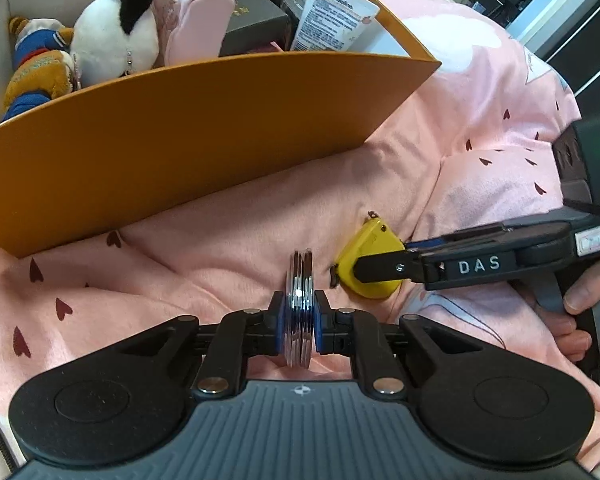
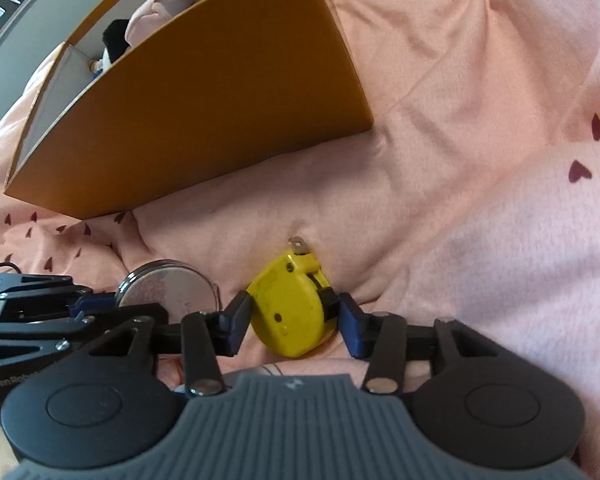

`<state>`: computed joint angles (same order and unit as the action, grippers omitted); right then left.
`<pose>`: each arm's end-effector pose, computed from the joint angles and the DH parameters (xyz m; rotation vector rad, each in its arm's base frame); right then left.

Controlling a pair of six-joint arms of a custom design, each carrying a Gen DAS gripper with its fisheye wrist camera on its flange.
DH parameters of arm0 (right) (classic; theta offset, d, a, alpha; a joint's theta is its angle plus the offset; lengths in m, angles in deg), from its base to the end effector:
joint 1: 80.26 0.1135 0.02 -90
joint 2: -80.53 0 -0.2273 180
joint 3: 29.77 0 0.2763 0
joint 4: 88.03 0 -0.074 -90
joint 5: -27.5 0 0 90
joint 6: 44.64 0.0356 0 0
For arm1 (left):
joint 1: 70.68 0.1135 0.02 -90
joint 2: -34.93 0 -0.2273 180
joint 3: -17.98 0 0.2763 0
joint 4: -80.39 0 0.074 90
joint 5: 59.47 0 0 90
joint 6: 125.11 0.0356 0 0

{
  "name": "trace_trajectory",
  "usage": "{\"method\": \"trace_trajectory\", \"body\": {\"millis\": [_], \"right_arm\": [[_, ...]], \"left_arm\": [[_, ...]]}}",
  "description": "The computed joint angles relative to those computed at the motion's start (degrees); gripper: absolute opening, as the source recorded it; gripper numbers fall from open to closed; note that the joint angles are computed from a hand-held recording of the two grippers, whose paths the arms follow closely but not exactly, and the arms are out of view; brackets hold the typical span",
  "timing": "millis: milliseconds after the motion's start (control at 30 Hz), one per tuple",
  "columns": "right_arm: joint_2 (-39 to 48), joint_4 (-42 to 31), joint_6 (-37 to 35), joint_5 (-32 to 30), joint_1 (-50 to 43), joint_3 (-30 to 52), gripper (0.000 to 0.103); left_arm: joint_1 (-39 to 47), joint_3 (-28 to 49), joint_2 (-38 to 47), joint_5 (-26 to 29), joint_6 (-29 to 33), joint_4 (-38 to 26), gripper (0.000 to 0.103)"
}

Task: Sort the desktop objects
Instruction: 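Grasp the yellow tape measure with the right tool while the left holds the mirror, then lift the mirror and tape measure and carry both over the orange box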

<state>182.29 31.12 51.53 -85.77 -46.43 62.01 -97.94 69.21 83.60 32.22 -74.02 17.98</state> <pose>0.3024 0.2196 0.1874 -0.7856 2.7723 0.7235 0.1782 -0.0930 0.2018 -0.2618 2.6715 -0.4279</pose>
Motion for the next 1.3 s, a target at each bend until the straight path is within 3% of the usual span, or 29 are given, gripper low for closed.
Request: {"method": "trace_trajectory", "body": {"millis": [233,400,633,1000,1300], "right_arm": [[-5.85,1.39,-0.40,-4.45,0.03,-4.36,0.024],[-10.22,2.63,-0.27,-4.99,1.17,-6.42,0.023],[-13.54,1.51,-1.34,-7.19,-0.84,-4.21,0.022],[-13.94,2.84,-2.03,-7.38,-1.61,5.59,0.021],[-5.83,8.54,1.18,-4.43,0.46,16.46,0.021]], "left_arm": [[0.54,-0.52,-0.06,0.22,-0.17,0.56,0.015],[0.28,-0.21,-2.35,-1.70,-0.39,-0.54,0.015],[2.73,3.38,-7.38,0.23,0.70,-3.14,0.015],[11.94,12.35,-8.44,3.32,4.42,-3.27,0.015],[20.93,17.52,1.05,4.30,6.72,1.57,0.015]]}}
